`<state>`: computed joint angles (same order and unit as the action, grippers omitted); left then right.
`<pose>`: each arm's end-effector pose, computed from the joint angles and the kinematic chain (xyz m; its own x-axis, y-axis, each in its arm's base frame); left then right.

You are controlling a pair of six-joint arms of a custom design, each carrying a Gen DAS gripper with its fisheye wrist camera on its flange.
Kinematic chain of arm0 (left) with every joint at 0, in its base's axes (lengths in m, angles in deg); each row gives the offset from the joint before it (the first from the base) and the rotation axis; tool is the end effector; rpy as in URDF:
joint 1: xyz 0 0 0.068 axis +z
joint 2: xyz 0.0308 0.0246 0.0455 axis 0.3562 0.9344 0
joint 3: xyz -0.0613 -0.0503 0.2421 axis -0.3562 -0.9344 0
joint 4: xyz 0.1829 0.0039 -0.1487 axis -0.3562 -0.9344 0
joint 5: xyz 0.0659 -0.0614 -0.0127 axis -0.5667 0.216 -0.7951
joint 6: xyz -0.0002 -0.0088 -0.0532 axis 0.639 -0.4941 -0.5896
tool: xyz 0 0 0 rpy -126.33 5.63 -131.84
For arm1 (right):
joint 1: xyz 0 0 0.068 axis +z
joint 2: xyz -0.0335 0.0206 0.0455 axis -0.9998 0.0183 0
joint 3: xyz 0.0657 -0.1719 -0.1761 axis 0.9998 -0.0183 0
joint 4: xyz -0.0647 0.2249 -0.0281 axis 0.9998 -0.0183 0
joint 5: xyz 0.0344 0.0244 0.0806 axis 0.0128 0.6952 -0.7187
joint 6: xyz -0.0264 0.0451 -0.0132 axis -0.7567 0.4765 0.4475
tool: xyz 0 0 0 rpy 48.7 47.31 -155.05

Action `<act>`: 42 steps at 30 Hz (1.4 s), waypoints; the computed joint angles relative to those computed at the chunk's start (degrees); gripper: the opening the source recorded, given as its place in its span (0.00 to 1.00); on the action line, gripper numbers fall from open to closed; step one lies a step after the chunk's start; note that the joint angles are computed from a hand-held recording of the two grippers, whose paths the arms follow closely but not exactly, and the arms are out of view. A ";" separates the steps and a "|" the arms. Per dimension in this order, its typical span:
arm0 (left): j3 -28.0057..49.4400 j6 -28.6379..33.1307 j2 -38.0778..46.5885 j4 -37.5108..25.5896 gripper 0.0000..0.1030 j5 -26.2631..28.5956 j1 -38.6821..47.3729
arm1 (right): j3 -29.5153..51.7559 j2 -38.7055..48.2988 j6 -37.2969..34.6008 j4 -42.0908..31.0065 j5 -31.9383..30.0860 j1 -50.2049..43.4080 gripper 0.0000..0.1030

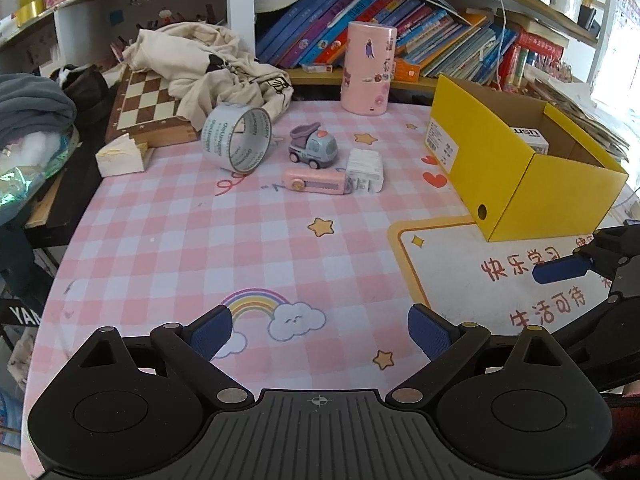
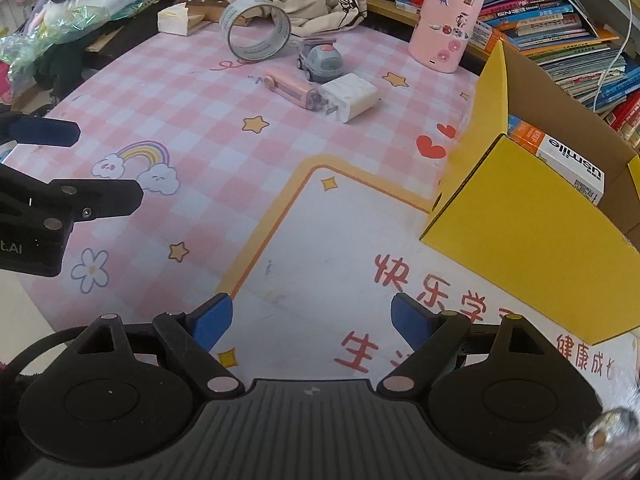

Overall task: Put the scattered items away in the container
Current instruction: 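Move both open tools toward the toy car, charger and pink item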

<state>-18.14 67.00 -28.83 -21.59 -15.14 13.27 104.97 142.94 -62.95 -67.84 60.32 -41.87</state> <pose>0.1349 -0.0169 0.1102 -0.7471 -0.0040 -0.6647 0.0371 0.9982 -0.0477 0.1823 0.1865 0.1011 -0.6891 -0.5328 -0.4912 -0.5689 0.8176 -0.0889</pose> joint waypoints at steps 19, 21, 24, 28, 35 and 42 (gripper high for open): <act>5.84 2.19 17.18 12.47 0.94 5.39 6.78 | 11.73 10.27 -0.59 4.72 -2.98 -4.52 0.81; 7.21 1.53 19.82 13.24 0.94 5.28 7.79 | 13.66 11.98 0.13 4.74 -3.22 -4.76 0.81; 9.08 1.20 23.30 14.19 0.94 5.15 9.14 | 16.24 14.34 0.92 4.81 -3.24 -5.03 0.81; 11.12 1.59 27.24 15.48 0.94 4.97 10.55 | 19.17 17.10 0.86 5.60 -2.39 -5.37 0.79; 14.52 2.64 33.88 19.16 0.94 5.11 12.19 | 24.97 21.88 0.14 5.94 -1.40 -6.24 0.78; 19.15 4.05 40.64 23.25 0.93 5.44 13.49 | 31.51 27.48 0.57 5.46 -0.93 -6.96 0.75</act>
